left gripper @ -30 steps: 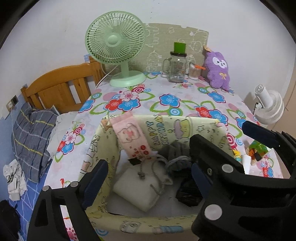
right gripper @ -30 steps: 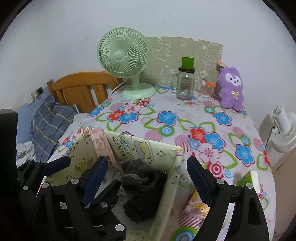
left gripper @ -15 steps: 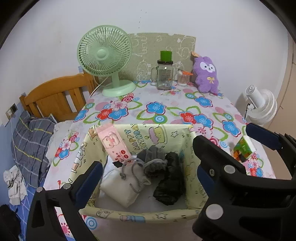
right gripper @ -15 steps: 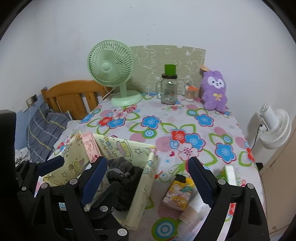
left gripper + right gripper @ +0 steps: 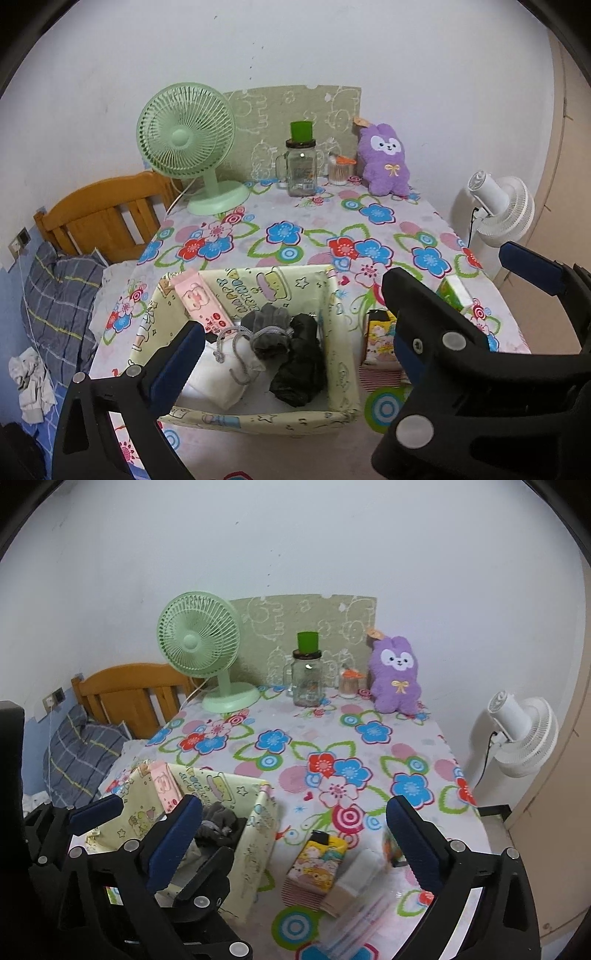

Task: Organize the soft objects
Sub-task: 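Withdraw both tools from the box toward the remaining items on the bed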

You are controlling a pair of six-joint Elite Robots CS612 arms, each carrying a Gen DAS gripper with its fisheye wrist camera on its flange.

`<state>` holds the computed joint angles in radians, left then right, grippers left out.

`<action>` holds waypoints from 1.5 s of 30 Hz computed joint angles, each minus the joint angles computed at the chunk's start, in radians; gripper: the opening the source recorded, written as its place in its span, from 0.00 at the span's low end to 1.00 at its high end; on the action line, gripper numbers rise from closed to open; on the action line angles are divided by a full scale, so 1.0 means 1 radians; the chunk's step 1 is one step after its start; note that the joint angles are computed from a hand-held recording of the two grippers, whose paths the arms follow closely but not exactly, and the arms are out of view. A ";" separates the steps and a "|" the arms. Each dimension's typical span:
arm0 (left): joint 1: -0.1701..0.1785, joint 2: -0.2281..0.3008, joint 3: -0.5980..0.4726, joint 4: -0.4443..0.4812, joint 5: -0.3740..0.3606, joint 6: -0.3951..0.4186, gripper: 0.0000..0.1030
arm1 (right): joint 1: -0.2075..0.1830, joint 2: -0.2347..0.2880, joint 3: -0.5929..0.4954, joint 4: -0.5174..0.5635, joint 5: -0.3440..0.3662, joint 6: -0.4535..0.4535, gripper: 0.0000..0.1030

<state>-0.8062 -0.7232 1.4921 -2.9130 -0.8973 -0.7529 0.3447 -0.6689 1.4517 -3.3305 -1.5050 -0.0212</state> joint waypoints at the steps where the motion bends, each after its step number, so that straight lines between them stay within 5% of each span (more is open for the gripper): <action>1: -0.001 0.001 -0.002 0.001 0.001 0.001 1.00 | -0.002 -0.003 0.006 -0.008 -0.003 0.000 0.99; 27: -0.044 0.056 -0.081 -0.045 0.004 0.049 0.99 | -0.057 -0.041 0.109 -0.092 -0.010 0.023 0.99; 37: -0.053 0.092 -0.107 -0.118 -0.021 0.119 0.97 | -0.072 -0.037 0.131 -0.096 -0.036 0.035 0.99; 45: -0.053 0.116 -0.137 -0.078 -0.070 0.112 0.97 | -0.082 -0.021 0.135 -0.085 -0.043 0.022 0.99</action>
<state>-0.8594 -0.6067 1.3554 -2.9915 -0.9678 -0.6409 0.2628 -0.6902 1.5866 -3.4153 -1.5484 0.0011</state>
